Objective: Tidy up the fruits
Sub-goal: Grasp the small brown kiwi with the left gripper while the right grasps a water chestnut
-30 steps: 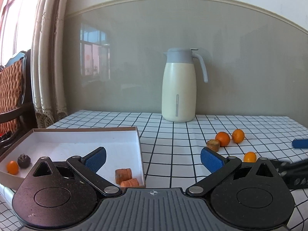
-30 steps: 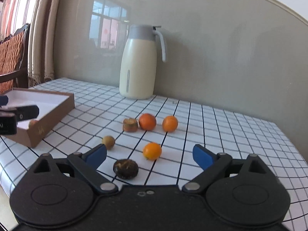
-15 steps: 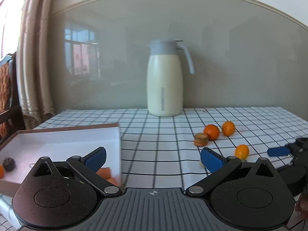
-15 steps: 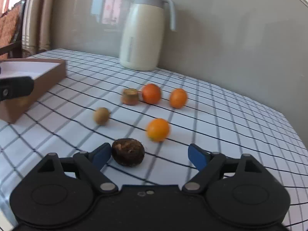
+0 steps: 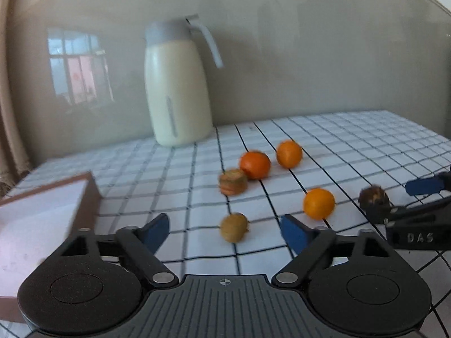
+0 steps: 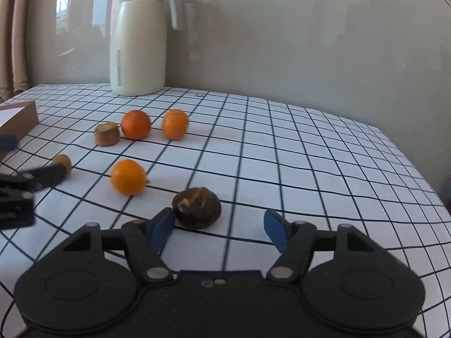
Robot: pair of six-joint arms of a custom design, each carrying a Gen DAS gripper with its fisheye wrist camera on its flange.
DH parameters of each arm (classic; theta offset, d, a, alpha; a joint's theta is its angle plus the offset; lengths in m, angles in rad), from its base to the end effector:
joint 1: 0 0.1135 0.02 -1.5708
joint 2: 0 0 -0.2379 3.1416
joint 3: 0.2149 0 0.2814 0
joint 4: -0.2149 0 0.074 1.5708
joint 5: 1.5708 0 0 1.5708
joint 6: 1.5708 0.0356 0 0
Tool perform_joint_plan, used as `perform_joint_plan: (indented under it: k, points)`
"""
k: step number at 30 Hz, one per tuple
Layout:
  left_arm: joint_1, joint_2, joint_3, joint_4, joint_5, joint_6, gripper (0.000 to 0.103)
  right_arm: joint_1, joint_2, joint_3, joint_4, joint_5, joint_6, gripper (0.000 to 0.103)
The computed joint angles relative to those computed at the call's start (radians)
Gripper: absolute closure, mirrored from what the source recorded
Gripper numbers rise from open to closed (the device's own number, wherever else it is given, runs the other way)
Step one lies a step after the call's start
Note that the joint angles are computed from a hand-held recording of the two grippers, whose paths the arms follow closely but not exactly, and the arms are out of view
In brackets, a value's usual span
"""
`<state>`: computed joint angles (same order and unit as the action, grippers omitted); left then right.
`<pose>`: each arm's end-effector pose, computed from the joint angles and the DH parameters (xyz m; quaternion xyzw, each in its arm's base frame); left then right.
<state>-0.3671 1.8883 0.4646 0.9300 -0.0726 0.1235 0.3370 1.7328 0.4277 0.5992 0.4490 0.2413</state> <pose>0.2719 -0.1018 0.0245 0.1903 0.8367 -0.0314 0.5125 0.2592 0.0744 0.0300 0.0509 0.8886 -0.0772 0.4493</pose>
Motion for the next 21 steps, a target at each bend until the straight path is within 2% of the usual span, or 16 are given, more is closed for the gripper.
perform_joint_plan:
  k: [3,8,11,16,18,20,21]
  points:
    - [-0.010,-0.004,0.018,-0.043,-0.020,-0.015,0.022,-0.019,-0.004,0.000,0.008,-0.033,-0.006,0.049]
    - [0.019,-0.011,0.076,-0.180,0.013,-0.055,0.042,-0.022,-0.004,0.012,-0.006,-0.058,-0.015,0.062]
    - [0.010,0.018,0.119,-0.214,0.004,-0.055,0.045,-0.020,-0.001,0.023,-0.017,-0.064,-0.012,0.066]
    - [0.004,0.032,0.145,-0.238,0.000,-0.059,0.047,-0.033,0.025,0.058,-0.030,-0.074,-0.003,0.066]
    - [0.002,0.033,0.146,-0.236,0.005,-0.055,0.056,-0.033,0.031,0.063,-0.031,-0.073,0.008,0.067]
    - [-0.007,0.036,0.142,-0.222,0.003,-0.043,0.073,-0.034,0.038,0.068,-0.029,-0.072,0.013,0.067]
    - [-0.012,0.035,0.138,-0.216,-0.002,-0.034,0.078,-0.033,0.040,0.070,-0.029,-0.073,0.015,0.067]
